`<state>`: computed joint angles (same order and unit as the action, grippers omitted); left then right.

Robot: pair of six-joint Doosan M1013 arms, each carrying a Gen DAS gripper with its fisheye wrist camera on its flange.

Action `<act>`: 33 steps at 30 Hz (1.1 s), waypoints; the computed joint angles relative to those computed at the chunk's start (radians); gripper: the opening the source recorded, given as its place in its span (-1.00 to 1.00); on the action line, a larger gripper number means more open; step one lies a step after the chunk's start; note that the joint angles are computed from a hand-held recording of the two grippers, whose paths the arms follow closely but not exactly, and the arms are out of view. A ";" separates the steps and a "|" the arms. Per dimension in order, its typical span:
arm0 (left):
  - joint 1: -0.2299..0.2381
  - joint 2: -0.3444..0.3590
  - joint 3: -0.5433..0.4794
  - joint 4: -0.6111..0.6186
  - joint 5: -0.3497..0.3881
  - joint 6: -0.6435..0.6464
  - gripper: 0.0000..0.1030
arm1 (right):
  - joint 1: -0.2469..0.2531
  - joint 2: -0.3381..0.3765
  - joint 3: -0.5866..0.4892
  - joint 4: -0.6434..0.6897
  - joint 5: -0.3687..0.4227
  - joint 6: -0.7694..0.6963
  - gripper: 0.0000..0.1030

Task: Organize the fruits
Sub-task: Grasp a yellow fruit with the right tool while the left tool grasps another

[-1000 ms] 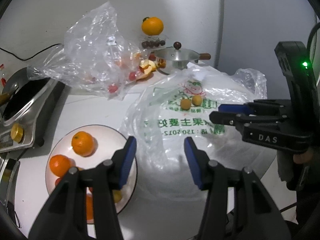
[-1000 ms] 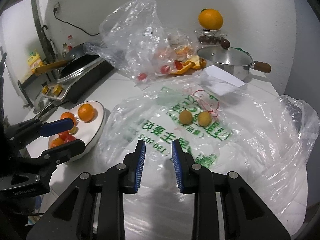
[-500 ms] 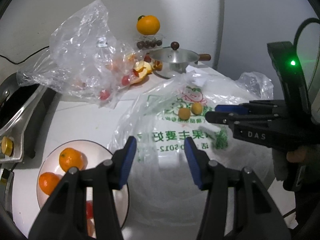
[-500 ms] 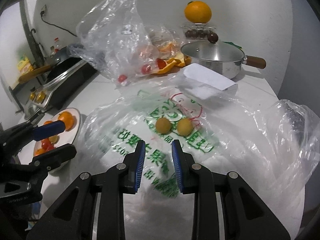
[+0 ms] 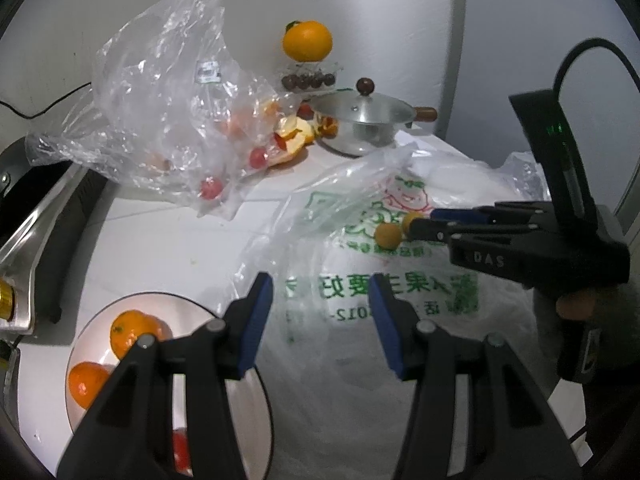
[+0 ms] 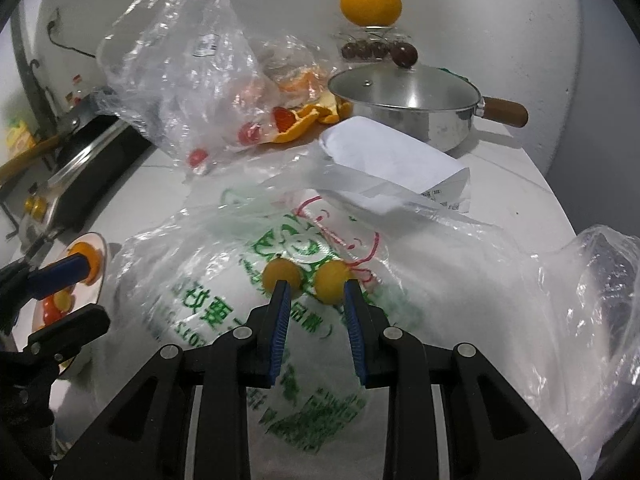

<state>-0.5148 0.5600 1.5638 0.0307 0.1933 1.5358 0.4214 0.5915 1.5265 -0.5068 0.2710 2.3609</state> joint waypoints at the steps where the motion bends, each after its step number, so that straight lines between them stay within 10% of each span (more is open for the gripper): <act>1: 0.001 0.003 -0.004 0.001 0.003 -0.002 -0.01 | -0.001 0.004 -0.006 -0.001 0.007 0.004 -0.44; 15: -0.002 0.028 -0.046 -0.015 0.037 0.018 -0.01 | -0.010 0.041 -0.054 0.077 0.053 -0.073 -0.44; 33: -0.049 0.091 -0.147 0.050 0.117 -0.023 -0.01 | -0.042 -0.041 0.069 -0.024 -0.108 0.009 -0.49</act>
